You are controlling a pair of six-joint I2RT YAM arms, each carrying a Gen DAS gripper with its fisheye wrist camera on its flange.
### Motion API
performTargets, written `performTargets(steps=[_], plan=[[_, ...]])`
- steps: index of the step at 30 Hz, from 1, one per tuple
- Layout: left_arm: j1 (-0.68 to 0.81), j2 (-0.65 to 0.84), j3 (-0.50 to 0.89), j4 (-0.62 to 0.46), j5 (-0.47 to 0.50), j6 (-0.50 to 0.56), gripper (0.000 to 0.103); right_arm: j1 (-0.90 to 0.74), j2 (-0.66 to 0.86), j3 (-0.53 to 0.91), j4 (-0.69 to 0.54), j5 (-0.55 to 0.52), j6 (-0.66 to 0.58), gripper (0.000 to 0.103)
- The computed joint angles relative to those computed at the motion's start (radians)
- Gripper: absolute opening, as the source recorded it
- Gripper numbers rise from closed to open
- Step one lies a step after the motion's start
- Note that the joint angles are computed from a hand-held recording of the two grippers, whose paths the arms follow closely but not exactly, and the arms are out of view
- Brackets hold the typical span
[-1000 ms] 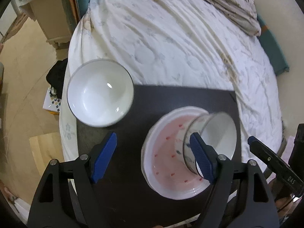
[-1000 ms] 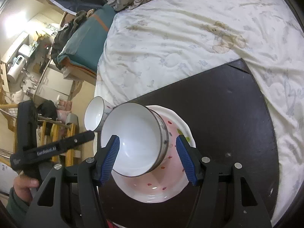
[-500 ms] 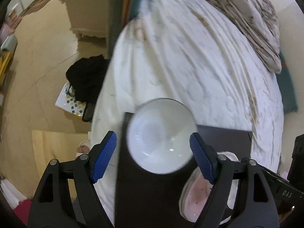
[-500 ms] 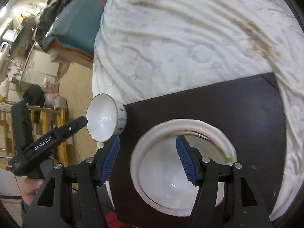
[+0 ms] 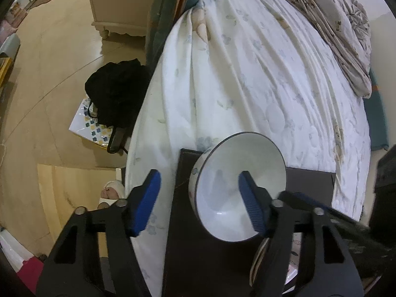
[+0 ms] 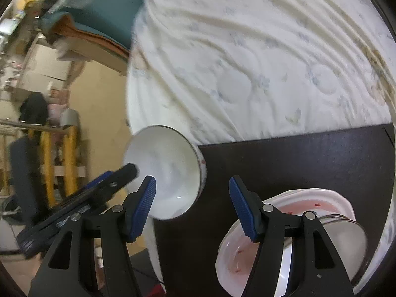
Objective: Organize plates and bowls
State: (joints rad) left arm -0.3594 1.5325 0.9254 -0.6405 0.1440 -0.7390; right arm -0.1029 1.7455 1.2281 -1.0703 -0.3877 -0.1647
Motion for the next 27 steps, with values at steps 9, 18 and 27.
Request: performTargets(steps=[9,18,27], plan=[[-0.053,0.122,0.07,-0.065,-0.026,0.064,0.017,0.033,-0.001,-0.113,0.117,0.051,0.052,0.031],[-0.064,0.071,0.072,-0.129,-0.034,0.056,0.009,0.042,-0.08,-0.21,0.194,0.023,0.098,0.014],[-0.136,-0.156,0.095,-0.207,-0.072,-0.019,0.011,-0.053,-0.232,-0.145,0.053,-0.067,-0.019,0.011]])
